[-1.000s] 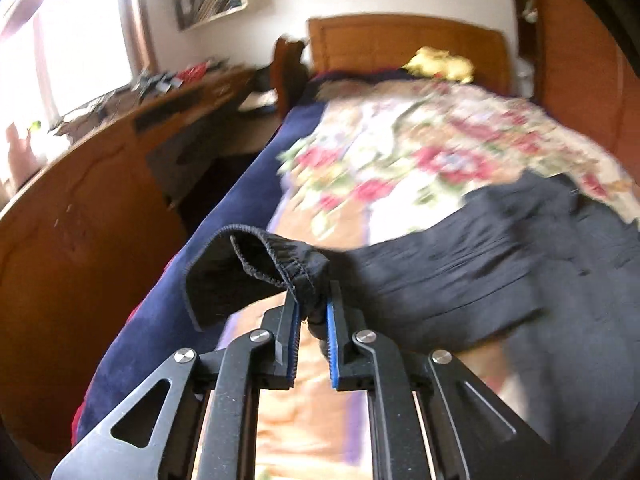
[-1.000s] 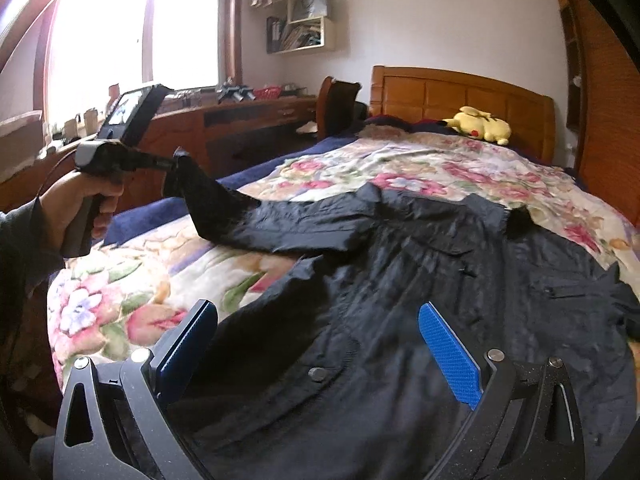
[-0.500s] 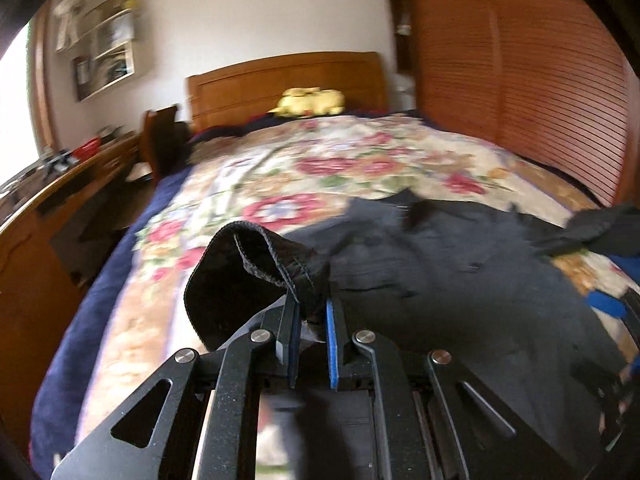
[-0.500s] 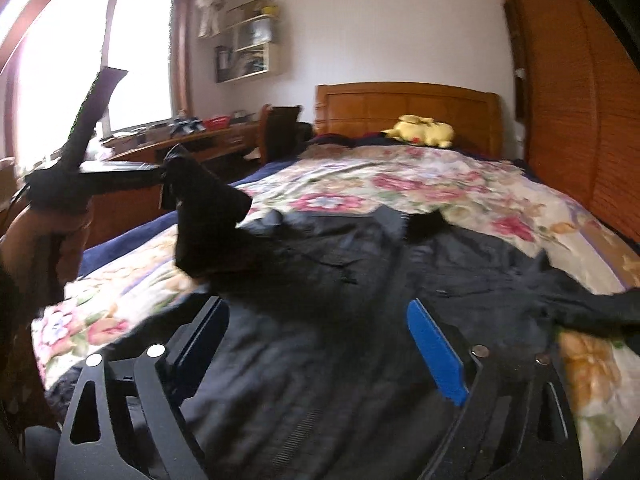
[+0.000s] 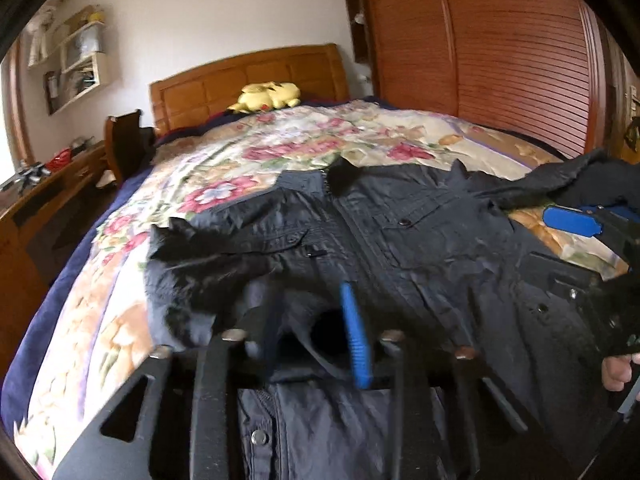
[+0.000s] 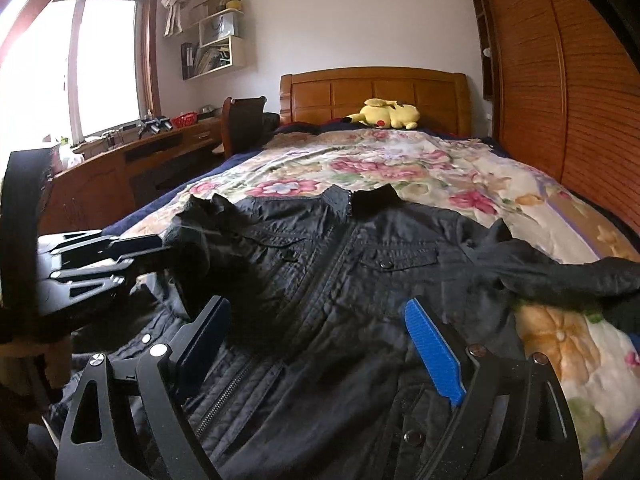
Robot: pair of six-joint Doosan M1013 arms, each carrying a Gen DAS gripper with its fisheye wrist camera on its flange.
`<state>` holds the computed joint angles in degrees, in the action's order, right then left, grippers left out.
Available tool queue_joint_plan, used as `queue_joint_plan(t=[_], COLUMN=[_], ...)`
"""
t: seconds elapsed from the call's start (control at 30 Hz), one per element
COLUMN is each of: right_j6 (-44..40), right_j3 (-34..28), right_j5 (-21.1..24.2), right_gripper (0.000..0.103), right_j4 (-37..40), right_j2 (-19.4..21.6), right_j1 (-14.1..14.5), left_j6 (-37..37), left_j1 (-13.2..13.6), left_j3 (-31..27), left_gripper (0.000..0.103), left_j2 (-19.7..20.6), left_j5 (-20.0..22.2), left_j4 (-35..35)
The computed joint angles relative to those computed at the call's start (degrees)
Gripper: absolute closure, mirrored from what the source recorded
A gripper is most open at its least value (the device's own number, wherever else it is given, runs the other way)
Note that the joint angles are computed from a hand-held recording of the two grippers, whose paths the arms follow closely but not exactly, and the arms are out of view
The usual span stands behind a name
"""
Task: Fold large clothes
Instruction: 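Lift the sleeve with the left tool and fold it across the jacket body, then release, then grasp the folded jacket side near the button with the right tool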
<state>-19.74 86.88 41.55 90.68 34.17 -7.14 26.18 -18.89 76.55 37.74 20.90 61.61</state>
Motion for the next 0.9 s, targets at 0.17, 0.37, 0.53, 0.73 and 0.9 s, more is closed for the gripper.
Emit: queue_joint_plan(t=[0.17,0.37,0.53,0.73,0.9], right_j6=[2.1,3.4,3.8,3.4,2.9], right_j3=[-1.6,-2.9,-3.5,-4.1,-5.2], right_j5=[0.0,0.3,0.0,-0.2,0.2], right_gripper=[0.013,0.013,0.013,0.014,0.014], right_j4=[-2.1,-3.8,-5.2,-6.2,-7.3], right_j2=[0.6,1.3,1.6,1.7,1.8], right_j1=[0.0,0.2,0.6,1.0,1.5], left_j6=[-12.4,-18.2,-22.8,-24.9,-25.7], left_j1=[-0.2,-0.1,0.9,1.1,1.4], left_j3=[4.0,6.4,8.8,10.3,11.0], left_gripper=[0.060,0.047,0.022,0.022,0.022], left_j2=[-1.9,-2.5,-3.5,-3.9,-4.0], left_j5=[-0.6,-0.1,-3.2,-1.9,-2.0], left_j4=[9.2,13.1,15.9,17.5,18.1])
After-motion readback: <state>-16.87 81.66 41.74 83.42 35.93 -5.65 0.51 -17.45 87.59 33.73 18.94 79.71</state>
